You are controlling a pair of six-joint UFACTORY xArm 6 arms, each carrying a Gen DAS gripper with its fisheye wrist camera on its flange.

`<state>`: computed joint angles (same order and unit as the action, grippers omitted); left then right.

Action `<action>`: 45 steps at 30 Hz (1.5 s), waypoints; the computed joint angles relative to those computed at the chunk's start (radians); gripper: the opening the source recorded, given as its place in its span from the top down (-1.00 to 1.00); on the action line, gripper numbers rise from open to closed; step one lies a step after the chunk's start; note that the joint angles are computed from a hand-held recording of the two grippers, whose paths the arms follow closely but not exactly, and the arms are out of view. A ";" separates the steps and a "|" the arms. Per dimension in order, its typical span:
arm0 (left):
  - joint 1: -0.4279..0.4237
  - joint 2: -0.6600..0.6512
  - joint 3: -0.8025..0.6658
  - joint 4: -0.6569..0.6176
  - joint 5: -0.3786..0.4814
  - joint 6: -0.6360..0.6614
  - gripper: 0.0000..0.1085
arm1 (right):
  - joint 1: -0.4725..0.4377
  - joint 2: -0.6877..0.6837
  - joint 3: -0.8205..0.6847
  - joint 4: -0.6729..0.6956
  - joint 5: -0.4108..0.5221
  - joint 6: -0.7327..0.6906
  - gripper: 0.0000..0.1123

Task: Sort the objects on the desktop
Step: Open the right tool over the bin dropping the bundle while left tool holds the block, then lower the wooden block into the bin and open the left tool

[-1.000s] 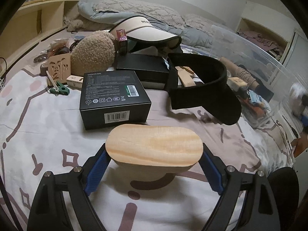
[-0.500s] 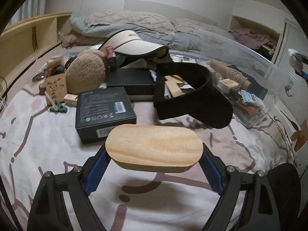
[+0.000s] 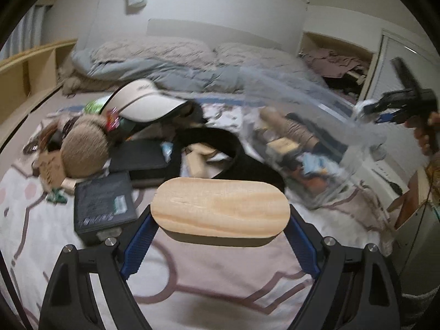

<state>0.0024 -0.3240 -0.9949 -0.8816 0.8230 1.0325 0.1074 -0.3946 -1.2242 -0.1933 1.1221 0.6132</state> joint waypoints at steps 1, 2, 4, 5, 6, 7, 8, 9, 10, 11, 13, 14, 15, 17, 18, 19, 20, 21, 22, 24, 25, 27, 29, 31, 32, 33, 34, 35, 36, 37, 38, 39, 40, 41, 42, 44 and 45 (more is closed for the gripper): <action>-0.008 -0.002 -0.007 0.001 0.006 -0.004 -0.65 | -0.001 0.017 -0.020 -0.009 0.033 -0.004 -0.15; -0.020 -0.005 -0.014 0.006 0.007 -0.012 -0.65 | 0.004 0.037 -0.044 -0.033 0.072 0.003 -0.15; -0.041 -0.007 -0.025 0.024 0.001 -0.031 -0.65 | 0.014 0.068 -0.079 -0.067 0.128 -0.011 -0.15; -0.054 -0.008 -0.032 0.027 0.001 -0.037 -0.65 | 0.017 0.078 -0.089 -0.073 0.150 -0.012 -0.15; -0.063 -0.008 -0.039 0.027 0.002 -0.042 -0.65 | 0.013 0.085 -0.098 -0.072 0.161 -0.015 -0.17; -0.073 -0.006 -0.047 0.029 0.003 -0.050 -0.65 | 0.011 0.088 -0.101 -0.072 0.167 -0.012 -0.20; -0.084 -0.002 -0.059 0.029 0.007 -0.059 -0.65 | 0.012 0.086 -0.100 -0.071 0.168 -0.013 -0.21; -0.089 0.003 -0.070 0.026 0.013 -0.064 -0.65 | 0.012 0.089 -0.105 -0.070 0.174 -0.020 -0.28; -0.098 0.008 -0.082 0.023 0.020 -0.073 -0.65 | 0.014 0.093 -0.110 -0.066 0.178 -0.033 -0.45; -0.107 0.014 -0.098 0.017 0.030 -0.081 -0.65 | 0.018 0.089 -0.107 -0.069 0.176 -0.036 -0.53; -0.123 0.018 -0.116 0.006 0.038 -0.090 -0.65 | 0.028 0.071 -0.093 -0.085 0.164 -0.036 -0.58; -0.132 0.021 -0.127 0.002 0.041 -0.093 -0.65 | 0.031 0.059 -0.083 -0.088 0.153 -0.036 -0.58; -0.144 0.023 -0.137 0.000 0.042 -0.097 -0.65 | 0.031 0.037 -0.064 -0.086 0.133 -0.031 -0.58; -0.165 0.029 -0.161 -0.004 0.044 -0.107 -0.65 | 0.021 0.008 -0.037 -0.063 0.093 -0.032 -0.58; -0.175 0.036 -0.175 -0.004 0.046 -0.114 -0.65 | 0.018 -0.005 -0.023 -0.056 0.077 -0.028 -0.58; -0.183 0.042 -0.189 -0.005 0.049 -0.119 -0.65 | 0.017 -0.031 0.003 -0.050 0.048 -0.018 -0.58; -0.192 0.046 -0.204 -0.007 0.058 -0.122 -0.65 | 0.017 -0.049 0.021 -0.046 0.030 -0.013 -0.58; -0.200 0.052 -0.218 -0.005 0.062 -0.126 -0.65 | 0.019 -0.065 0.038 -0.047 0.011 -0.008 -0.58; -0.211 0.062 -0.236 -0.002 0.066 -0.131 -0.65 | 0.027 -0.084 0.056 -0.063 -0.007 0.004 -0.58; -0.234 0.087 -0.276 0.007 0.069 -0.140 -0.65 | 0.044 -0.117 0.089 -0.094 -0.048 0.018 -0.58; -0.246 0.101 -0.295 0.015 0.067 -0.145 -0.65 | 0.050 -0.141 0.114 -0.103 -0.084 0.027 -0.58; -0.269 0.135 -0.344 0.037 0.066 -0.163 -0.65 | 0.056 -0.174 0.147 -0.117 -0.139 0.039 -0.58; -0.288 0.181 -0.409 0.065 0.076 -0.196 -0.65 | 0.059 -0.195 0.171 -0.162 -0.191 0.071 -0.58; -0.303 0.224 -0.471 0.088 0.091 -0.228 -0.65 | 0.065 -0.204 0.183 -0.221 -0.229 0.117 -0.58; -0.310 0.249 -0.507 0.101 0.101 -0.244 -0.65 | 0.061 -0.204 0.188 -0.233 -0.254 0.131 -0.58; -0.319 0.270 -0.538 0.118 0.105 -0.261 -0.65 | 0.056 -0.202 0.190 -0.227 -0.272 0.128 -0.58; -0.326 0.293 -0.571 0.133 0.113 -0.276 -0.65 | 0.052 -0.194 0.189 -0.220 -0.290 0.114 -0.58; -0.333 0.325 -0.616 0.150 0.130 -0.290 -0.65 | 0.054 -0.189 0.187 -0.229 -0.294 0.114 -0.58; -0.341 0.351 -0.653 0.165 0.141 -0.302 -0.65 | 0.059 -0.182 0.183 -0.248 -0.293 0.119 -0.58; -0.347 0.374 -0.683 0.182 0.148 -0.314 -0.65 | 0.068 -0.172 0.177 -0.282 -0.287 0.130 -0.58; -0.356 0.404 -0.725 0.203 0.160 -0.329 -0.65 | 0.075 -0.169 0.176 -0.305 -0.283 0.142 -0.58; -0.365 0.431 -0.760 0.219 0.171 -0.339 -0.65 | 0.080 -0.167 0.177 -0.330 -0.284 0.155 -0.58; -0.371 0.458 -0.796 0.233 0.182 -0.348 -0.65 | 0.085 -0.166 0.180 -0.363 -0.287 0.178 -0.58; -0.381 0.499 -0.850 0.259 0.201 -0.364 -0.65 | 0.087 -0.166 0.184 -0.391 -0.291 0.203 -0.58; -0.388 0.527 -0.887 0.280 0.215 -0.375 -0.65 | 0.090 -0.173 0.192 -0.425 -0.291 0.242 -0.58; -0.405 0.612 -1.004 0.341 0.266 -0.404 -0.64 | 0.103 -0.178 0.197 -0.525 -0.270 0.367 -0.58; -0.415 0.657 -1.067 0.377 0.295 -0.418 -0.64 | 0.104 -0.179 0.199 -0.562 -0.262 0.422 -0.59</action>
